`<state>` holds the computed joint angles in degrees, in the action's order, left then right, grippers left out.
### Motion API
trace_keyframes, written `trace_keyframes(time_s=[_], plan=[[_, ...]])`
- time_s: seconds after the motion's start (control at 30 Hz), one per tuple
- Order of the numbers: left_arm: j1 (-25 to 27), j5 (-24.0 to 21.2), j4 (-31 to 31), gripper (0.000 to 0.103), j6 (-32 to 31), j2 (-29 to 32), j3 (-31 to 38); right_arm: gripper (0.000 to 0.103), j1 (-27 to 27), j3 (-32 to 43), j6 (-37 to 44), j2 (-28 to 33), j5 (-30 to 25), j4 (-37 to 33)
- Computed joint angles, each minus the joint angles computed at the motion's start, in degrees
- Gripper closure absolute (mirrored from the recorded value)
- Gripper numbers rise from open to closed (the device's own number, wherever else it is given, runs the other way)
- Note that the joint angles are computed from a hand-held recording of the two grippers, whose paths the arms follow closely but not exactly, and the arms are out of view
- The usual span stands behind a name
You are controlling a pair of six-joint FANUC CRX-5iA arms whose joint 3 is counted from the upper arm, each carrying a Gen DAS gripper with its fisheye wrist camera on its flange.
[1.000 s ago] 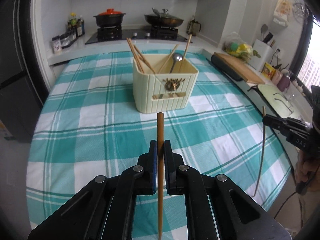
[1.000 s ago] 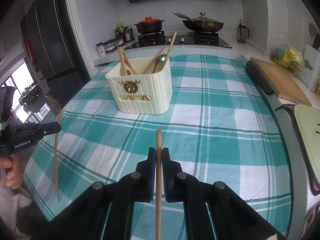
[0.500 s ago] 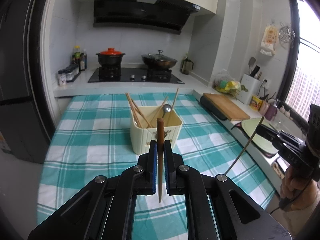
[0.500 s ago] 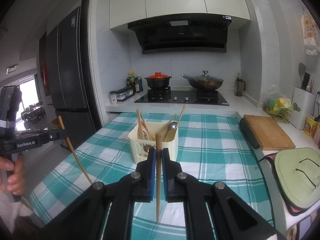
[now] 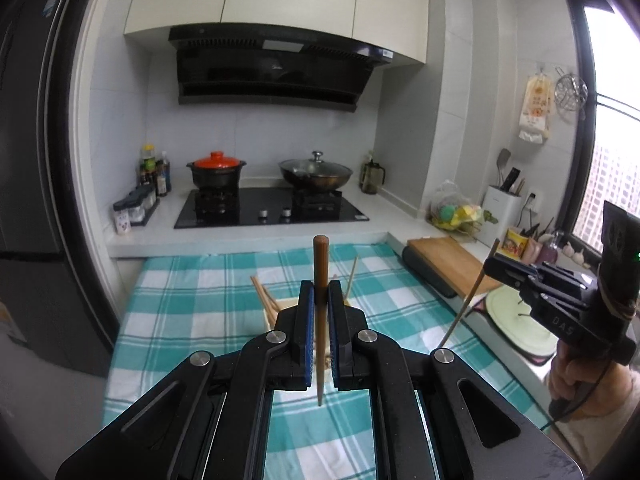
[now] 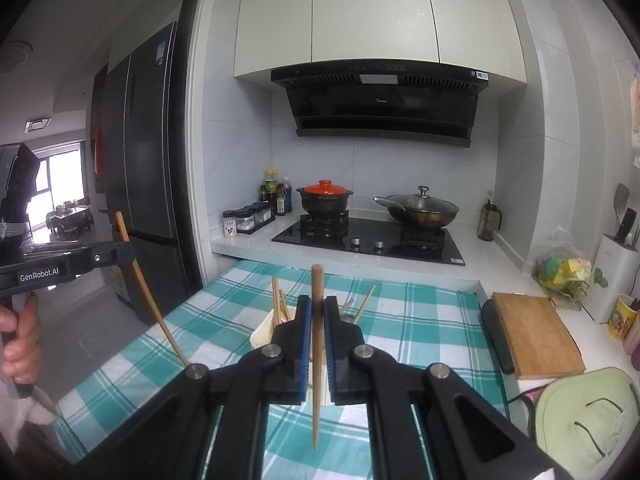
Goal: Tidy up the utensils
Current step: 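Carry both chopsticks up over the cream holder with both tools, then lower both chopsticks into the holder and open both tools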
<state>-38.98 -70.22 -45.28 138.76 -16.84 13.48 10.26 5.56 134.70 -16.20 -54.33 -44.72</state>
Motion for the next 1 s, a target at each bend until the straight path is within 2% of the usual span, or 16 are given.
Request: trace_keyframes(time_s=[0.13, 0.3, 0.5, 0.6, 0.67, 0.8, 0.93, 0.97, 1.0], plan=[[4.35, 2.06, 0.09, 0.098, -2.00, 2.85, 3.38, 0.097, 2.66, 4.79, -1.57, 4.21, 1.91, 0.84], [11.51, 6.59, 3.82, 0.098, -3.01, 6.57, 5.36, 0.097, 5.98, 9.51, -0.67, 9.31, 5.60, 0.83], [20.95, 11.51, 14.16, 0.098, -5.55, 10.43, 3.18, 0.097, 9.27, 13.21, -1.67, 16.50, 7.92, 2.36], [25.03, 13.17, 20.85, 0.098, -8.59, 12.14, 0.86, 0.097, 10.69, 15.64, -5.21, 21.11, 5.96, 5.66], [26.74, 13.37, 23.78, 0.098, -10.18, 13.34, -0.28, 0.097, 11.54, 18.13, -8.91, 24.66, 2.67, 8.61], [29.06, 14.00, 27.88, 0.098, -11.77, 15.05, -2.24, 0.097, 12.52, 24.00, -15.58, 31.81, -5.20, 12.56], [29.83, 13.46, 28.94, 0.097, -11.94, 16.27, -2.50, 0.096, 13.21, 26.63, -18.41, 35.54, -7.24, 13.90], [29.72, 13.31, 28.65, 0.092, -11.51, 16.26, -2.50, 0.095, 13.21, 28.17, -19.70, 36.75, -8.31, 13.97], [29.72, 13.60, 28.61, 0.078, -11.43, 15.95, -2.81, 0.095, 13.10, 28.88, -21.12, 37.38, -8.68, 13.74]])
